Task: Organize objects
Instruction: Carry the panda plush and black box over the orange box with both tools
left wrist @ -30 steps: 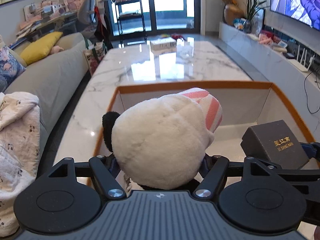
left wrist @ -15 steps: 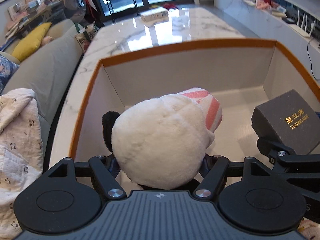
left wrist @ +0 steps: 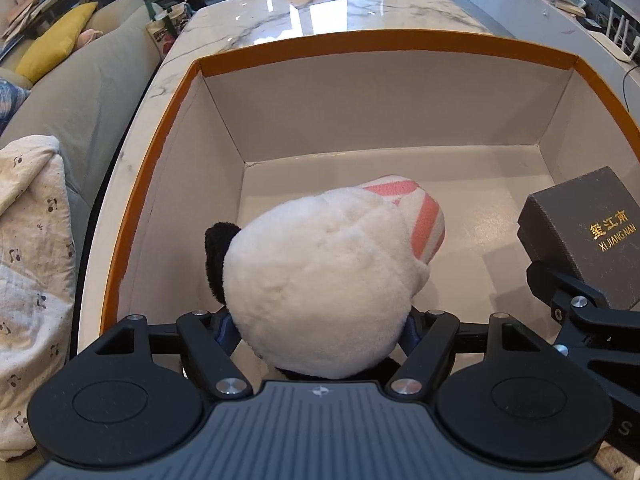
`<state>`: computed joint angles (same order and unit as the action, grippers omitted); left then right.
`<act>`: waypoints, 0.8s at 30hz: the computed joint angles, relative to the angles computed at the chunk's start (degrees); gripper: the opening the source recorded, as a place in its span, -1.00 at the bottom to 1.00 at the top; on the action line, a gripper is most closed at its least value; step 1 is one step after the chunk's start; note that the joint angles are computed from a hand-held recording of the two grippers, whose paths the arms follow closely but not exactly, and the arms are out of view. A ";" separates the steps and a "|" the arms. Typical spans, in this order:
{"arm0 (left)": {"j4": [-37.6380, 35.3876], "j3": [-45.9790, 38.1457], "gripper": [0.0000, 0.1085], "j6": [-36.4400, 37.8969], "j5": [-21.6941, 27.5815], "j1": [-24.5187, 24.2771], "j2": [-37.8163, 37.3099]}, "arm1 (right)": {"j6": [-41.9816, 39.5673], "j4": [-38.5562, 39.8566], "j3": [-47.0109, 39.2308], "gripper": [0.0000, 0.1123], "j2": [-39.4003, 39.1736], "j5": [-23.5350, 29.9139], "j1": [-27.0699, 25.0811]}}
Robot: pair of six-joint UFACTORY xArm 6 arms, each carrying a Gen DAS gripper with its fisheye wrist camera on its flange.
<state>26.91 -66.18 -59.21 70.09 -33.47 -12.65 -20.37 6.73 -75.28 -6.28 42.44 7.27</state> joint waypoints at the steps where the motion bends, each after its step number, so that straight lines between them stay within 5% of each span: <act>1: -0.08 -0.25 0.55 -0.01 0.23 0.00 0.19 | 0.34 -0.48 -0.15 0.36 0.09 0.11 0.07; 10: -3.20 -3.06 0.56 3.05 1.97 1.34 2.19 | 0.55 -1.95 -3.39 0.36 1.70 4.05 0.46; 19: -3.49 -3.07 0.59 2.20 -0.23 3.36 1.87 | 0.04 -0.53 -2.07 0.36 1.14 2.25 0.88; 24: -1.36 -5.77 0.61 2.99 2.41 2.16 4.49 | -0.30 -0.96 -2.85 0.36 1.79 2.79 1.01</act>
<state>25.56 -71.95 -56.22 72.49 -31.31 -8.17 -20.67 5.77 -78.12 -4.49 45.23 8.28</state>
